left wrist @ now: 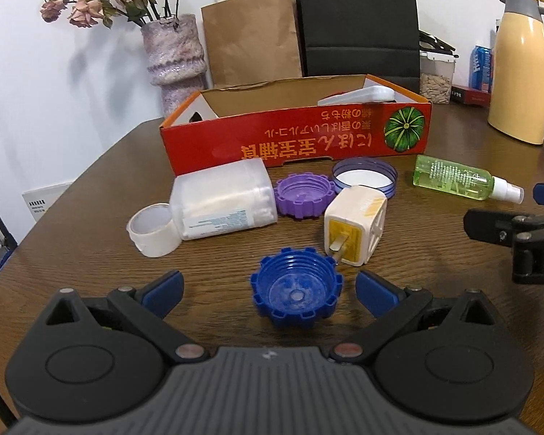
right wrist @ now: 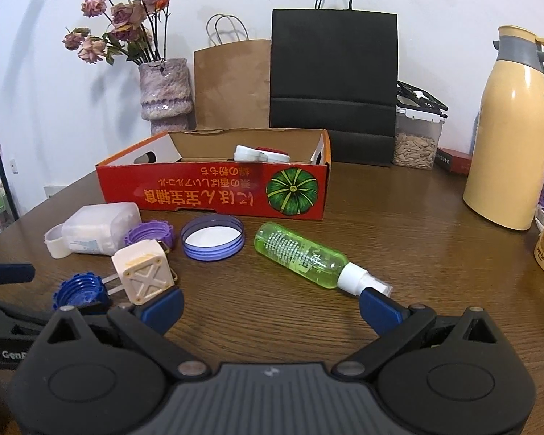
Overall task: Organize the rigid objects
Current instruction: 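Grasp the blue ridged cap with the left gripper, then grasp the white plug adapter with the right gripper while the left gripper holds the blue cap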
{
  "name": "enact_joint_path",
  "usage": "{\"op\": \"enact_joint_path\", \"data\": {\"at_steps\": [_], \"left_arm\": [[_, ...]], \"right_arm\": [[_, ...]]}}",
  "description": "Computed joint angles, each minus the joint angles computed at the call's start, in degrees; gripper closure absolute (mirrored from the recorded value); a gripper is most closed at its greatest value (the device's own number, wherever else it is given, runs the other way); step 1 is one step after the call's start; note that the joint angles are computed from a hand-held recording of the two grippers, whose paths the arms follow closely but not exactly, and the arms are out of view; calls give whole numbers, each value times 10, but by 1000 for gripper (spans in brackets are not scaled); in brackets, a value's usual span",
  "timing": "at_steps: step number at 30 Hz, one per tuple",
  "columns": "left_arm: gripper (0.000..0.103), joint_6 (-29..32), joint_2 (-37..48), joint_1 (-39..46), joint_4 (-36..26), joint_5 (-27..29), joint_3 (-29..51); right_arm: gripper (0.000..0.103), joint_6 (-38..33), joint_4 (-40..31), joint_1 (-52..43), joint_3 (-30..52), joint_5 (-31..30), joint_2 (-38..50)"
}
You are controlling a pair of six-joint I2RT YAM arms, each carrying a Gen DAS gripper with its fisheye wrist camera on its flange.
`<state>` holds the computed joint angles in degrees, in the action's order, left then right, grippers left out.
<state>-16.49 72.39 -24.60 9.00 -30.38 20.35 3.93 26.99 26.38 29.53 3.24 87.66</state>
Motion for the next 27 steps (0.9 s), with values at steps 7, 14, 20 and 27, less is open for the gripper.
{"op": "enact_joint_path", "data": {"at_steps": [7,14,20,27], "left_arm": [[47,20,12,37,33,76,-5],[48,18,-13,68,42,107,-18],[48,25,-42,100,50,117,-31],[48,50,-77,149,60,132,-48]], "right_arm": [[0,6,12,1,0,5,8],[0,4,15,11,7,18,25],[0,1,23,25,13,19,37],[0,-9,9,62,40,26,62]]}}
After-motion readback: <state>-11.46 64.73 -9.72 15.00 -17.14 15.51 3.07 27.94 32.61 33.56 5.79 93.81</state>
